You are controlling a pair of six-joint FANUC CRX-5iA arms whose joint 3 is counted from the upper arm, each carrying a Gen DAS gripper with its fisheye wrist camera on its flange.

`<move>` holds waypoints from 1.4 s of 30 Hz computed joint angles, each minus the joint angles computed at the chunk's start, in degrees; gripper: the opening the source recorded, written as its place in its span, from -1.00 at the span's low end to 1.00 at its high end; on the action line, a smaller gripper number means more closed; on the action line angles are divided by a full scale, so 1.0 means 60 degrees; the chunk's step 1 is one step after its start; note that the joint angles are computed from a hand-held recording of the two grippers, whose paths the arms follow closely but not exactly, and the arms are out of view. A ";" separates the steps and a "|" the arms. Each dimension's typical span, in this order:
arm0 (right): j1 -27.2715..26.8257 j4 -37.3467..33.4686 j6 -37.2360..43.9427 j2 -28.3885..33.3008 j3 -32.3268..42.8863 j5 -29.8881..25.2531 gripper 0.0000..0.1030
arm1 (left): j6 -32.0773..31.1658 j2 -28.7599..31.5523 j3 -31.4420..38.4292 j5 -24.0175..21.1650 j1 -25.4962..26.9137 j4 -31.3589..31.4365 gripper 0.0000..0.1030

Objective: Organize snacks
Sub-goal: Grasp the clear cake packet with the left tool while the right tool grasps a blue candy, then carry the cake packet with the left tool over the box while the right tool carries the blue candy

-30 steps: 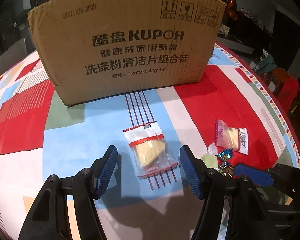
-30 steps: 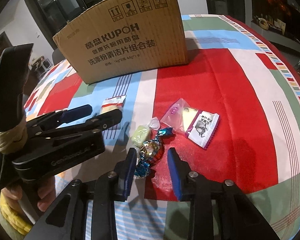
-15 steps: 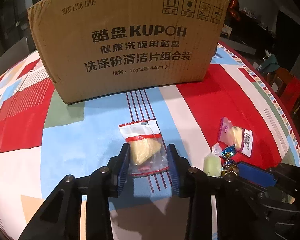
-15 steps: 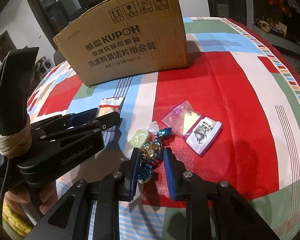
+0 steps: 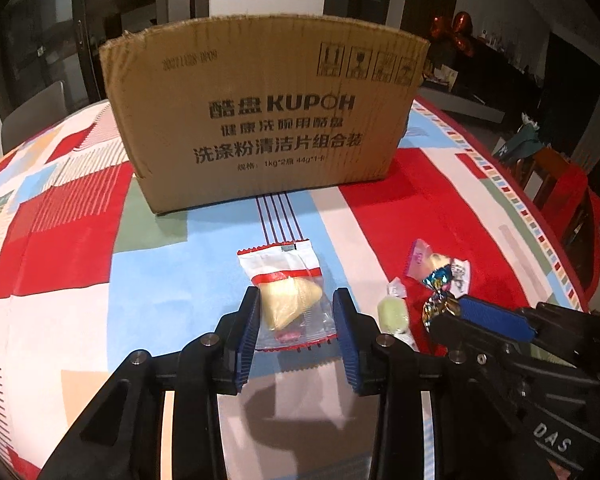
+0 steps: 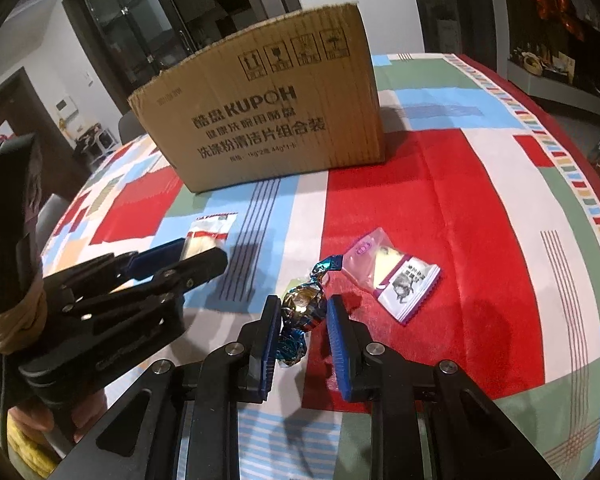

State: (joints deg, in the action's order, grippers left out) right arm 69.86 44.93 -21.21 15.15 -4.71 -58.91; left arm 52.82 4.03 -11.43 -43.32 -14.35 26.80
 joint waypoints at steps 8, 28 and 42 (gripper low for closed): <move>0.0118 0.0570 -0.0145 -0.0099 0.0087 -0.0219 -0.51 | -0.0225 -0.0575 -0.0266 0.0113 0.0144 0.0465 -0.30; 0.0028 0.2368 -0.0220 -0.0383 0.0349 -0.0645 -0.51 | -0.0899 -0.1428 -0.0282 0.0887 0.0240 0.1490 -0.30; -0.0512 0.3274 0.0545 -0.0263 0.1057 -0.0689 -0.51 | -0.0655 -0.1006 0.0763 0.1225 0.0274 0.1362 -0.30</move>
State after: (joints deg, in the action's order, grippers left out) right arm 66.79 64.57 -17.94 13.57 1.64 -63.05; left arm 48.88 -2.01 -6.85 -35.97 -12.71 34.97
